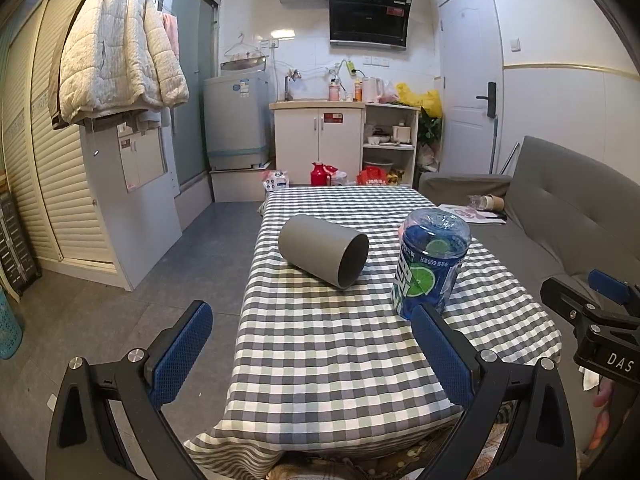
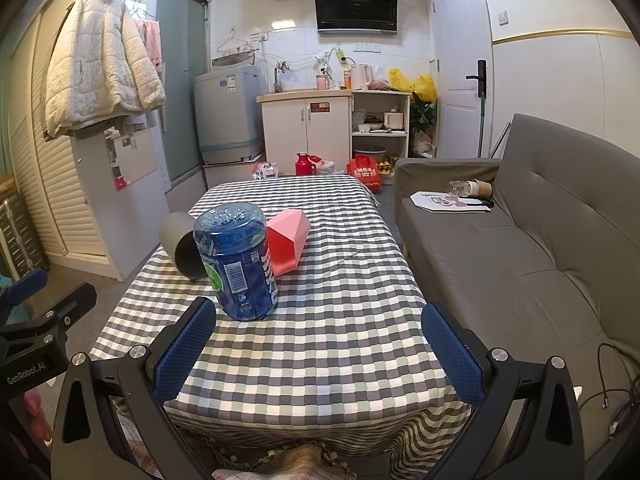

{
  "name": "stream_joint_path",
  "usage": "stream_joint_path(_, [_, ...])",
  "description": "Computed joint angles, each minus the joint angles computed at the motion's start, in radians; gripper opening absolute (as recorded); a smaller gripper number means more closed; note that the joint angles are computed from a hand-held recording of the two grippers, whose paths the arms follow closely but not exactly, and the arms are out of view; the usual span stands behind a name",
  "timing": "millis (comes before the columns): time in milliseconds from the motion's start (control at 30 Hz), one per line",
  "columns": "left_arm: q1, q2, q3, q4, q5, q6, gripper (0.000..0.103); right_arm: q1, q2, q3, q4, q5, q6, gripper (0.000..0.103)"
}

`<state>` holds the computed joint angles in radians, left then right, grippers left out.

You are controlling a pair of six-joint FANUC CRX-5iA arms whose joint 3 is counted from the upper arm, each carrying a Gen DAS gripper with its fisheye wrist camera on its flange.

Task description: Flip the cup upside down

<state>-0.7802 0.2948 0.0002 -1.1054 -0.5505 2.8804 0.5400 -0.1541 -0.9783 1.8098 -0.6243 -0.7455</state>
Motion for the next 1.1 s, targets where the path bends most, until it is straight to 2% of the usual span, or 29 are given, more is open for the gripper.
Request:
stream_joint_path(533, [0.012, 0.004, 0.001, 0.032, -0.003, -0.015, 0.103, 0.0, 0.0, 0.0, 0.0, 0.0, 0.0, 0.103])
stream_joint_path(1100, [-0.009, 0.004, 0.009, -0.005, -0.049, 0.037, 0.103, 0.011, 0.0, -0.001, -0.016, -0.009, 0.01, 0.103])
